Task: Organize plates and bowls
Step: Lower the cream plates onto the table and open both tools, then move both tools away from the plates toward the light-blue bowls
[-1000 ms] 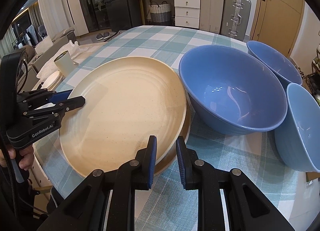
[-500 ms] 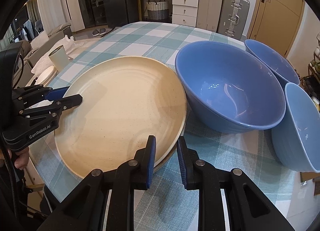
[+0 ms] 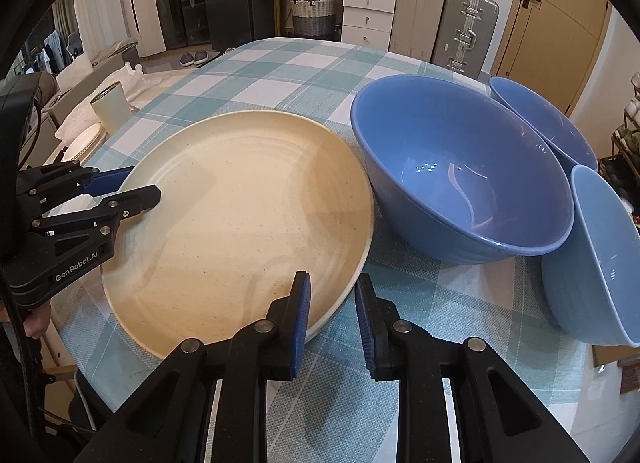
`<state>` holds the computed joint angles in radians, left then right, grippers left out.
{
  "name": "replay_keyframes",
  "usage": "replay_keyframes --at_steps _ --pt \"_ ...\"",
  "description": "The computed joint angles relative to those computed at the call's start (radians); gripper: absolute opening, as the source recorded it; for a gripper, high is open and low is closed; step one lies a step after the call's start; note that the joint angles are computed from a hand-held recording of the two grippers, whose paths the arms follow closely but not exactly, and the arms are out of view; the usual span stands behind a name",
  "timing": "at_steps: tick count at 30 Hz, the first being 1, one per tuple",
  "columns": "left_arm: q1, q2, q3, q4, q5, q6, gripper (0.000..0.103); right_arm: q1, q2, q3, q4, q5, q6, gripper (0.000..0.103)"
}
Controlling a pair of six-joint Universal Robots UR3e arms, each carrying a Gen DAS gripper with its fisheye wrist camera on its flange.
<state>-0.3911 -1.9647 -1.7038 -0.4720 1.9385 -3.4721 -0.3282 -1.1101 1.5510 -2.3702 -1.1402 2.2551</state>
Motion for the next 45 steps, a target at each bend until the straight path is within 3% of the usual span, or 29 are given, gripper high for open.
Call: replay_keyframes --at_steps 12,17,20,21,24,28,33,35,39,45 --pt "0.016 0.010 -0.012 0.010 -0.037 0.001 0.028 -0.003 0.005 -0.003 0.006 0.007 0.000 0.023" --pt "0.052 0.045 -0.051 0.034 -0.113 -0.008 0.034 -0.013 0.000 -0.004 0.029 0.022 -0.011 0.028" --pt "0.083 0.079 -0.085 0.054 -0.179 -0.014 0.048 -0.022 -0.015 0.007 0.044 0.038 -0.026 0.035" --pt "0.086 0.088 -0.094 0.061 -0.184 -0.015 0.057 -0.026 -0.022 0.012 0.051 0.046 -0.034 0.038" --pt "0.087 0.115 -0.114 0.087 -0.191 -0.015 0.073 -0.041 -0.048 0.028 0.068 0.072 -0.052 0.053" --pt "0.085 0.150 -0.121 0.077 -0.195 -0.021 0.076 -0.064 -0.078 0.032 0.110 0.120 -0.065 0.082" --pt "0.093 0.199 -0.149 0.091 -0.225 -0.028 0.085 -0.083 -0.122 0.051 0.133 0.157 -0.079 0.088" --pt "0.091 0.217 -0.154 0.090 -0.226 -0.032 0.101 -0.090 -0.136 0.056 0.144 0.170 -0.089 0.090" --pt "0.075 0.238 -0.151 0.090 -0.212 -0.032 0.101 -0.105 -0.160 0.063 0.164 0.193 -0.098 0.098" --pt "0.043 0.247 -0.118 0.062 -0.184 -0.039 0.101 -0.150 -0.203 0.047 0.224 0.246 -0.118 0.099"
